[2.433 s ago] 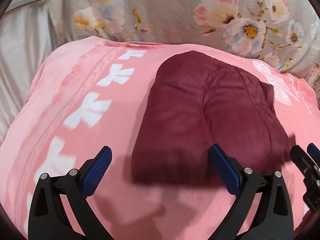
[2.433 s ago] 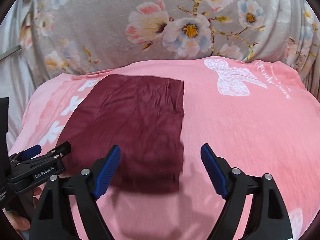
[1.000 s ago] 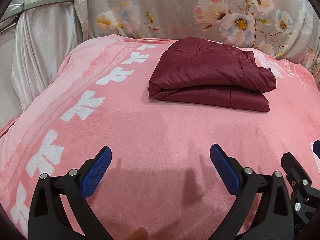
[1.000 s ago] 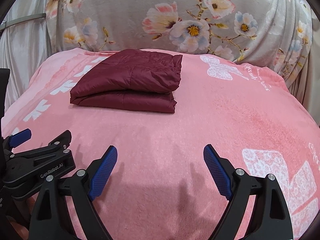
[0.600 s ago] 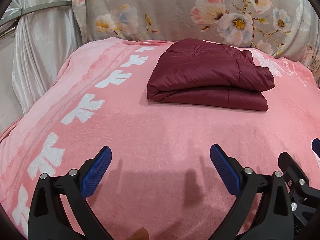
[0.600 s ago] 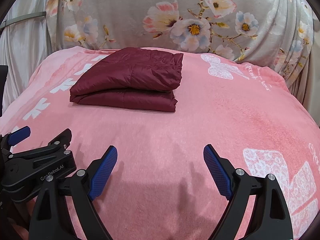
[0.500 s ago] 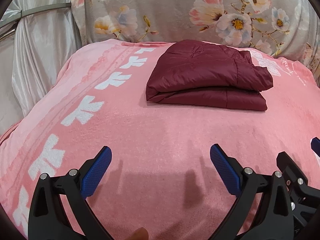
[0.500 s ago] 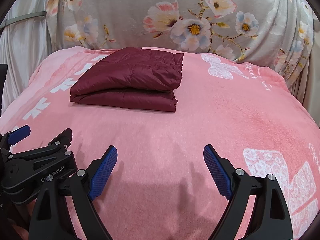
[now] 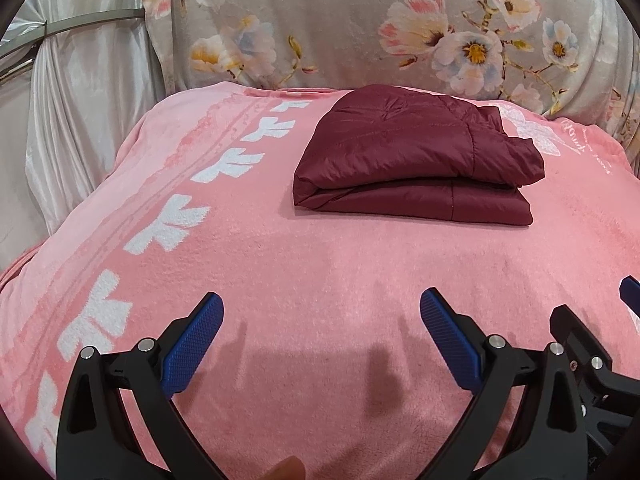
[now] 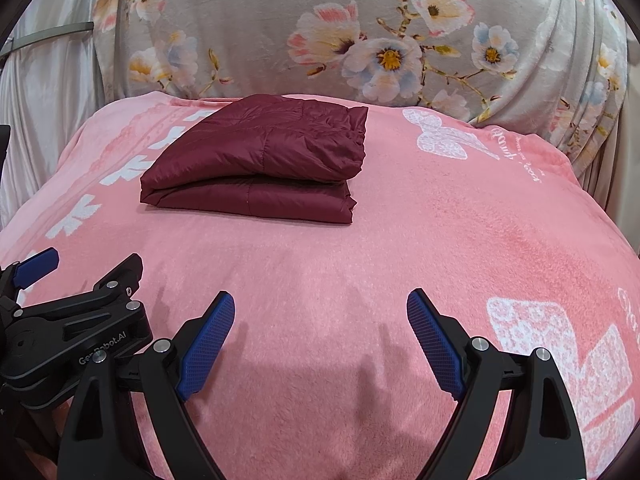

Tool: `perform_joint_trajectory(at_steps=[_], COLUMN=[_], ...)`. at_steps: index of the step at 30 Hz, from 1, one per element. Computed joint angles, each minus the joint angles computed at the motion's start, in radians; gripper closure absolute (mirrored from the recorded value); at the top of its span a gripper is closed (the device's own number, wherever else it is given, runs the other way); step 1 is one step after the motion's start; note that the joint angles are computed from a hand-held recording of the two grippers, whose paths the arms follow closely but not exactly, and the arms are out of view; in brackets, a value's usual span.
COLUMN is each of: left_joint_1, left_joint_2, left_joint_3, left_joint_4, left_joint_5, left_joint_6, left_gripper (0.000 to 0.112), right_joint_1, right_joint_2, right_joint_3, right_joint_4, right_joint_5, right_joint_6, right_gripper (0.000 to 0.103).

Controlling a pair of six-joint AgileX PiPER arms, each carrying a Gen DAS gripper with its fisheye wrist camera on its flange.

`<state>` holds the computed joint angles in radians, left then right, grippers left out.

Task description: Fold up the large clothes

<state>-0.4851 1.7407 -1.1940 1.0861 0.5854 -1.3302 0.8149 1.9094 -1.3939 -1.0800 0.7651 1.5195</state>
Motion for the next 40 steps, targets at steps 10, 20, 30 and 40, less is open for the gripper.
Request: perform_joint_trajectory(at_steps=[10, 20, 30, 40], left_joint_1=[-0.007, -0.016, -0.012, -0.016], left_joint_2=[-0.005, -0.006, -0.009, -0.01], left_joint_3=[0.008, 0.006, 0.011, 0.011], left_joint_4=[0.019, 0.019, 0.02, 0.018], left_joint_5=[0.004, 0.016, 0.007, 0.009], left_joint_6=[-0.023, -0.029, -0.03, -0.031], left_gripper=[0.016, 0.016, 0.016, 0.017], right_joint_1=[-0.004, -0.004, -0.005, -0.01], right_joint_2=[-0.004, -0.001, -0.003, -0.007], right_joint_3=[0.006, 0.002, 0.005, 0.01], right_joint_4=[-0.002, 0.002, 0.002, 0.0], right_joint_5=[-0.007, -0.005, -0.007, -0.013], right_joint_6=[-0.002, -0.007, -0.008, -0.011], right_gripper=[0.017, 0.017, 0.017, 0.017])
